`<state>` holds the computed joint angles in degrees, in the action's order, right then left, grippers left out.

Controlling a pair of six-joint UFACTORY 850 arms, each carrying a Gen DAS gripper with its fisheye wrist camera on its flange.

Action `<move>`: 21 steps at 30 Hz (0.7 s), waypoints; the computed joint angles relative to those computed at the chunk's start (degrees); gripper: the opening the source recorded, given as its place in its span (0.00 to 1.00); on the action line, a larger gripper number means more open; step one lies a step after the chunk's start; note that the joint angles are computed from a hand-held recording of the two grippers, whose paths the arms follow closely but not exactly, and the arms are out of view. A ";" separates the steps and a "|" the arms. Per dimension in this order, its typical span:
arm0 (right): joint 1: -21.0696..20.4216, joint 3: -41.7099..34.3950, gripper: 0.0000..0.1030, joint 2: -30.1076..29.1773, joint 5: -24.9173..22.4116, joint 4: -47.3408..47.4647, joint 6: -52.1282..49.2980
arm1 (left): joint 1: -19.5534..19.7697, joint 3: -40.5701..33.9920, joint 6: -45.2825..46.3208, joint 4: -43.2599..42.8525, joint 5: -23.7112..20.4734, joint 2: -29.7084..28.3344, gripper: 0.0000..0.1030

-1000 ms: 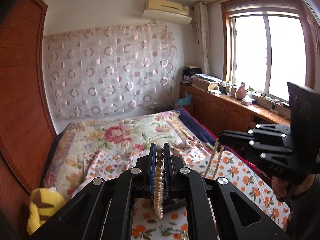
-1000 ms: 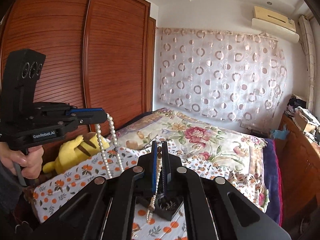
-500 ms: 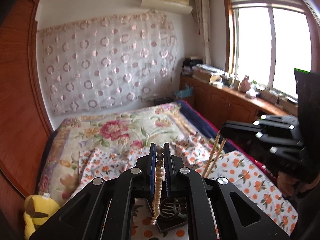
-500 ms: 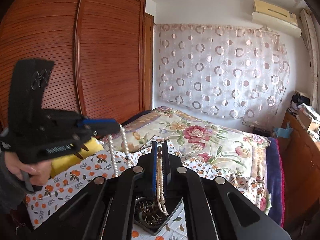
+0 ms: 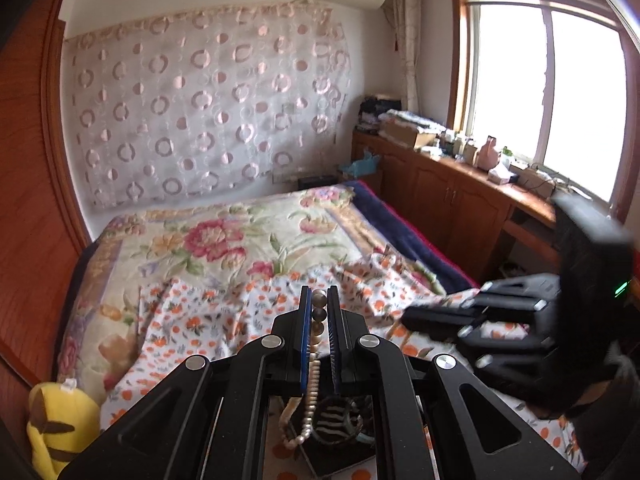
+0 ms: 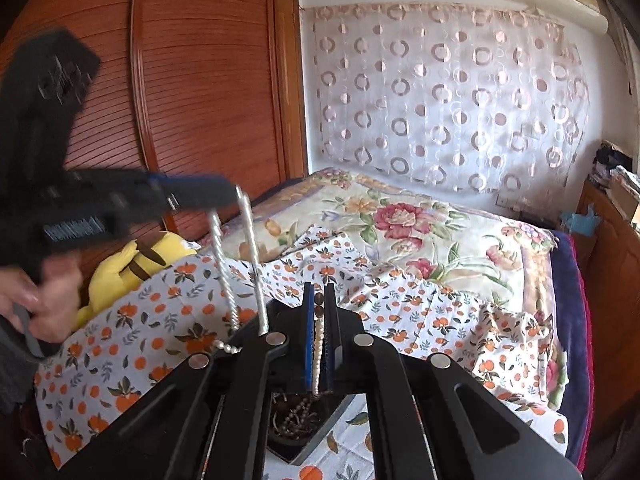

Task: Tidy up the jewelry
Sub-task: 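Lower the pearl necklace into the black box with the left tool while the right tool releases its item there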

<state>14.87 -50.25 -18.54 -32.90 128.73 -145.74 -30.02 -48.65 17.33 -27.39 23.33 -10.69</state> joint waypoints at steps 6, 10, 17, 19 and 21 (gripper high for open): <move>-0.60 0.35 0.05 0.36 -0.72 -1.47 1.02 | -1.14 -1.38 3.91 -2.92 1.29 1.82 0.07; -1.12 0.85 0.05 1.08 -1.20 -2.12 1.52 | -1.92 -2.06 8.32 -6.83 2.10 1.81 0.07; -1.11 1.57 0.06 1.21 -0.59 -2.72 1.99 | -1.38 -2.81 10.11 -9.55 0.38 -1.11 0.07; -0.82 1.81 0.06 1.33 -0.10 -2.32 1.41 | -1.31 -2.51 9.79 -9.33 0.22 -1.70 0.07; -0.42 2.20 0.06 1.54 0.56 -1.02 0.34 | -1.22 -2.40 10.81 -10.37 -0.26 -2.11 0.07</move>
